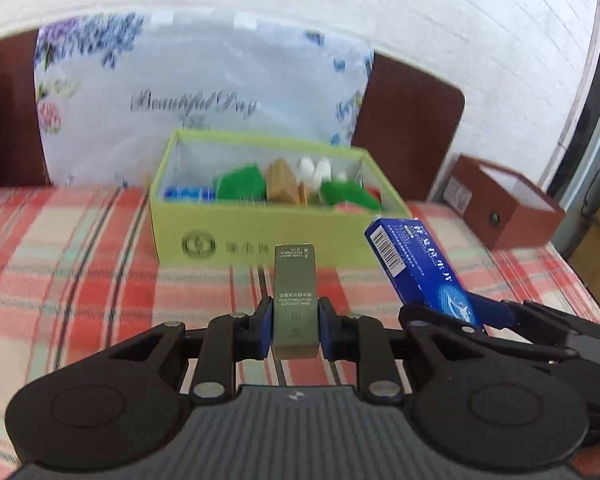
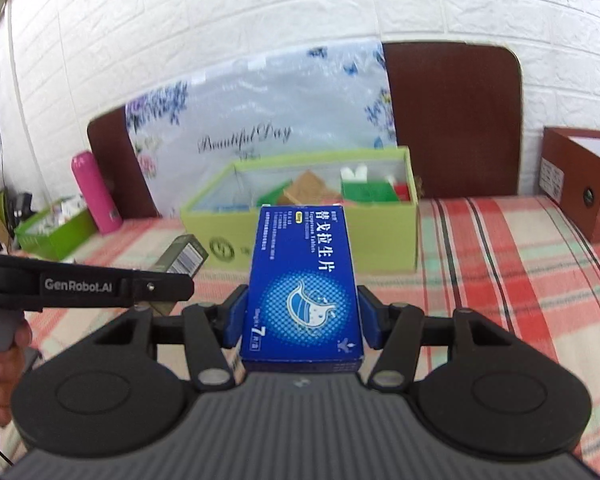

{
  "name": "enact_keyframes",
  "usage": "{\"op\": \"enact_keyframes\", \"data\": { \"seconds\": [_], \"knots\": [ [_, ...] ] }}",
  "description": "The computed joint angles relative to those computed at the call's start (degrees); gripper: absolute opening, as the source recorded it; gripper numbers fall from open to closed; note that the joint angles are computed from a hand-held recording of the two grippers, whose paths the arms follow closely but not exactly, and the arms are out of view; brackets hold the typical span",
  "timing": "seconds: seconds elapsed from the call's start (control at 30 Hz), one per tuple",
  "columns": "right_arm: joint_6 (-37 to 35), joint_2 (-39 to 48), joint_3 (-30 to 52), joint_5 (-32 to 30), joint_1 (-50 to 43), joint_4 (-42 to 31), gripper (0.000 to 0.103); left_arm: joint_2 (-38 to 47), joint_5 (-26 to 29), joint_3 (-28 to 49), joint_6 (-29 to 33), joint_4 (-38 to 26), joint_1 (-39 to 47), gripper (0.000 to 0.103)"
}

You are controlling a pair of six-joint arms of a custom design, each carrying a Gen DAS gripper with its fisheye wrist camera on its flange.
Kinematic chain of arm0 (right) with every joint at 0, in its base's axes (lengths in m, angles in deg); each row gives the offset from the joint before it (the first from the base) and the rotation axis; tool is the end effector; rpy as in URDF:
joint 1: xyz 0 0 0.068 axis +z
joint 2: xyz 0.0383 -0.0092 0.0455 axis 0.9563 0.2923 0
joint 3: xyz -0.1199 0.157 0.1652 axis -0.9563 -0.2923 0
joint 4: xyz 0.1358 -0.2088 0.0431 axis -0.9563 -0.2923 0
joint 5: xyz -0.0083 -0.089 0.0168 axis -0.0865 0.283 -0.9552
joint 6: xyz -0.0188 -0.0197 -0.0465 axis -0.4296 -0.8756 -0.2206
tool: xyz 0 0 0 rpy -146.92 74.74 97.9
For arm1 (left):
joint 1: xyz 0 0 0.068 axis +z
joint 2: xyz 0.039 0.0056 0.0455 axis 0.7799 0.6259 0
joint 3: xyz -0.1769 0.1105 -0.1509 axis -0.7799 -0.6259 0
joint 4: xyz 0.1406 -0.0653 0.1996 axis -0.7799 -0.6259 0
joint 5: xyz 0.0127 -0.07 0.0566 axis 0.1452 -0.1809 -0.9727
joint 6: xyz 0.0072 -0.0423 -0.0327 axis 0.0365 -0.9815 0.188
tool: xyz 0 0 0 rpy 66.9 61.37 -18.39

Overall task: Organize objects
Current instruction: 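Carry olive box and blue box into the lime box and open both tools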

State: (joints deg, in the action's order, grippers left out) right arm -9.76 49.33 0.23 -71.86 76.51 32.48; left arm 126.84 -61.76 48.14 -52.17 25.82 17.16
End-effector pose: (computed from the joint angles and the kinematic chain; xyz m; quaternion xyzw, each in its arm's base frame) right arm 0.2994 0.0362 0.1506 -0.1963 0.8381 0.2165 0.4606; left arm 0.2755 -0.1677 0.1971 -0.0908 0.8819 -0.0628 0.4584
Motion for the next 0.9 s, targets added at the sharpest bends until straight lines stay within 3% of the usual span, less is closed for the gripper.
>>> {"op": "enact_keyframes", "data": {
  "seconds": [0.2,0.4,0.67,0.7,0.73,0.77,0.83,0.9],
  "knots": [
    [3.80,9.42,15.56,5.98,5.88,-1.06,0.055,4.99,5.20,10.49,5.05,-0.82,9.21,0.023],
    [6.19,23.85,33.88,10.42,8.13,-4.64,0.055,14.76,9.56,22.56,6.24,-3.52,15.93,0.023],
    [6.26,38.43,50.82,12.45,10.08,-9.06,0.056,23.52,11.51,29.68,7.74,-3.40,19.63,0.024],
    [5.18,39.40,51.80,12.22,10.17,-9.56,0.066,23.72,11.36,28.97,7.76,-2.15,19.87,0.037],
    [4.20,39.66,51.60,12.70,10.29,-9.29,0.075,23.76,11.02,28.65,7.23,-2.21,20.03,0.066],
    [3.38,39.47,50.26,13.45,10.33,-7.62,0.085,23.50,9.72,27.56,6.32,-1.26,19.98,0.076],
    [1.22,37.89,45.03,13.75,10.12,-1.84,0.089,21.81,7.62,22.82,6.56,3.87,19.71,0.079],
    [-0.05,36.55,41.12,13.86,9.88,1.97,0.103,20.76,7.93,20.73,6.50,4.79,19.87,0.079]
  ]
}}
